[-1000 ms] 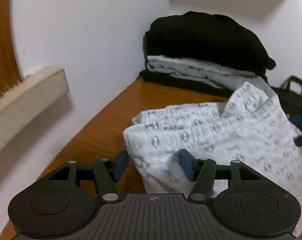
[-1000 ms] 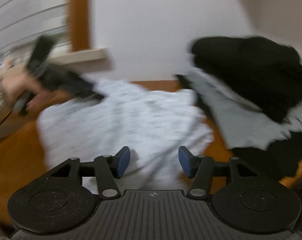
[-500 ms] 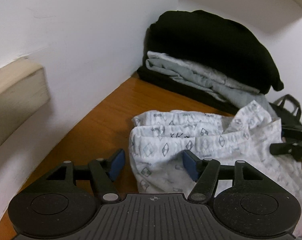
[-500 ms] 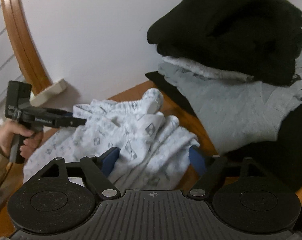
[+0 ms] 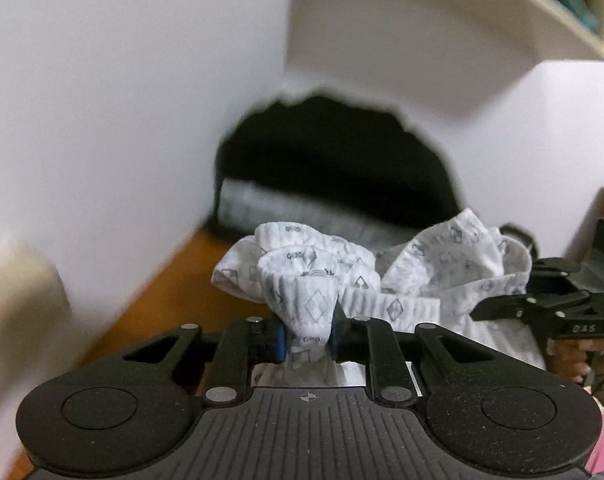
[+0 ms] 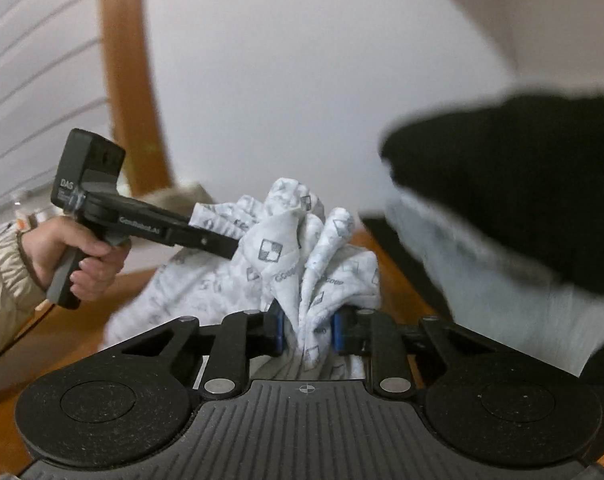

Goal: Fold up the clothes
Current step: 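Pinch the folded shirt with both grippers and lift it off the desk, then carry the shirt with both grippers onto the clothes stack and open them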

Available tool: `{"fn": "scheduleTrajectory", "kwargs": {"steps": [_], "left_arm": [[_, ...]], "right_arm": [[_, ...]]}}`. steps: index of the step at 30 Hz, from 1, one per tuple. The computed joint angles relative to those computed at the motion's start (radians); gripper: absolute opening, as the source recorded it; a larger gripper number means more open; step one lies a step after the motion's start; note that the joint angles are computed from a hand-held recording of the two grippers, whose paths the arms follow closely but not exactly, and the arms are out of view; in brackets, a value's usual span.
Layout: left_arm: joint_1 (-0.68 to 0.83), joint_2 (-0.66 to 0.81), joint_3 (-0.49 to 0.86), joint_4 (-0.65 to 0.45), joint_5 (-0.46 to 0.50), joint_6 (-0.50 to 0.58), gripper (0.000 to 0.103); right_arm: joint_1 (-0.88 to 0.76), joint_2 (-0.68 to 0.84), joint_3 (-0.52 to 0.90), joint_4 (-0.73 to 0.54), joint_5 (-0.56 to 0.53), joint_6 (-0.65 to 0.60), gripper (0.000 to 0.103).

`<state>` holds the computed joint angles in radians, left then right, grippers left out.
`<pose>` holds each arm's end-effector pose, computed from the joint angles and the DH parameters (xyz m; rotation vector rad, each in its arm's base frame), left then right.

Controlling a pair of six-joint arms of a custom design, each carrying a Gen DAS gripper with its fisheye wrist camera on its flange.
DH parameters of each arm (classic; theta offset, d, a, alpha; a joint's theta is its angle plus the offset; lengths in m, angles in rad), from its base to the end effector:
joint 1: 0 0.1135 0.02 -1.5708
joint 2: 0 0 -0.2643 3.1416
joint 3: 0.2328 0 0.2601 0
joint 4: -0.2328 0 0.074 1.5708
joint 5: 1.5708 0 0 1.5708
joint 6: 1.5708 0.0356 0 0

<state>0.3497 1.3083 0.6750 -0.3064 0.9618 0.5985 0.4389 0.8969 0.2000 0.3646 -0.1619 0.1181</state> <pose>0.2417 0.0571 0.1912 0.6120 2.0278 -0.6581 0.1703 0.0863 0.1680 -0.4186 1.8883 0.5290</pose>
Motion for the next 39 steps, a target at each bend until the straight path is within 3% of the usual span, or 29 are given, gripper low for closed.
{"fn": "scheduleTrajectory", "kwargs": {"steps": [3, 5, 6, 7, 8, 9, 13, 17, 20, 21, 22, 23, 25, 26, 27, 29, 31, 36, 39], "left_arm": [[0.084, -0.146, 0.018, -0.119, 0.111, 0.052, 0.020], [0.111, -0.232, 0.026, -0.120, 0.167, 0.004, 0.020], [0.113, -0.289, 0.006, -0.049, 0.187, -0.093, 0.020], [0.126, -0.306, 0.036, -0.080, 0.209, -0.082, 0.020], [0.112, -0.331, 0.049, -0.046, 0.196, -0.144, 0.020], [0.081, -0.360, 0.032, 0.069, 0.176, -0.263, 0.020], [-0.114, -0.303, 0.167, 0.187, -0.026, -0.418, 0.020], [-0.337, -0.094, 0.414, 0.215, -0.268, -0.467, 0.019], [-0.497, 0.183, 0.753, 0.095, -0.458, -0.439, 0.019], [-0.545, 0.296, 0.879, 0.078, -0.515, -0.437, 0.020], [-0.587, 0.419, 1.004, 0.081, -0.580, -0.427, 0.032], [-0.629, 0.533, 1.130, 0.056, -0.675, -0.417, 0.053], [-0.696, 0.737, 1.381, -0.049, -0.853, -0.393, 0.056], [-0.701, 0.800, 1.469, -0.122, -0.833, -0.377, 0.057], [-0.709, 0.844, 1.508, -0.143, -0.820, -0.371, 0.057], [-0.717, 0.850, 1.453, -0.101, -0.804, -0.337, 0.060], [-0.712, 0.818, 1.340, -0.027, -0.779, -0.329, 0.063], [-0.689, 0.771, 1.207, 0.023, -0.736, -0.338, 0.067], [-0.672, 0.714, 1.093, 0.079, -0.710, -0.366, 0.072]], "right_arm": [[0.076, -0.234, 0.010, -0.153, 0.088, -0.009, 0.022], [0.115, -0.357, 0.037, -0.243, 0.133, -0.016, 0.022], [0.123, -0.404, 0.060, -0.284, 0.145, -0.023, 0.022], [0.120, -0.436, 0.085, -0.317, 0.147, -0.029, 0.022], [0.108, -0.455, 0.112, -0.343, 0.138, -0.034, 0.022], [0.088, -0.462, 0.141, -0.359, 0.124, -0.041, 0.022], [-0.084, -0.390, 0.270, -0.355, -0.012, -0.062, 0.022], [-0.339, -0.203, 0.388, -0.264, -0.195, -0.014, 0.022], [-0.517, -0.014, 0.476, -0.176, -0.301, 0.057, 0.022], [-0.557, 0.063, 0.521, -0.174, -0.300, 0.085, 0.023], [-0.592, 0.148, 0.569, -0.176, -0.287, 0.133, 0.024], [-0.628, 0.235, 0.618, -0.173, -0.276, 0.199, 0.028], [-0.664, 0.390, 0.717, -0.199, -0.196, 0.257, 0.037], [-0.649, 0.440, 0.735, -0.201, -0.081, 0.195, 0.046], [-0.641, 0.478, 0.736, -0.183, -0.006, 0.137, 0.049], [-0.647, 0.523, 0.704, -0.123, 0.045, 0.039, 0.049], [-0.673, 0.508, 0.638, -0.046, 0.001, 0.018, 0.049], [-0.694, 0.434, 0.501, 0.083, -0.146, 0.028, 0.051], [-0.634, 0.378, 0.441, 0.096, -0.149, -0.007, 0.051]]}}
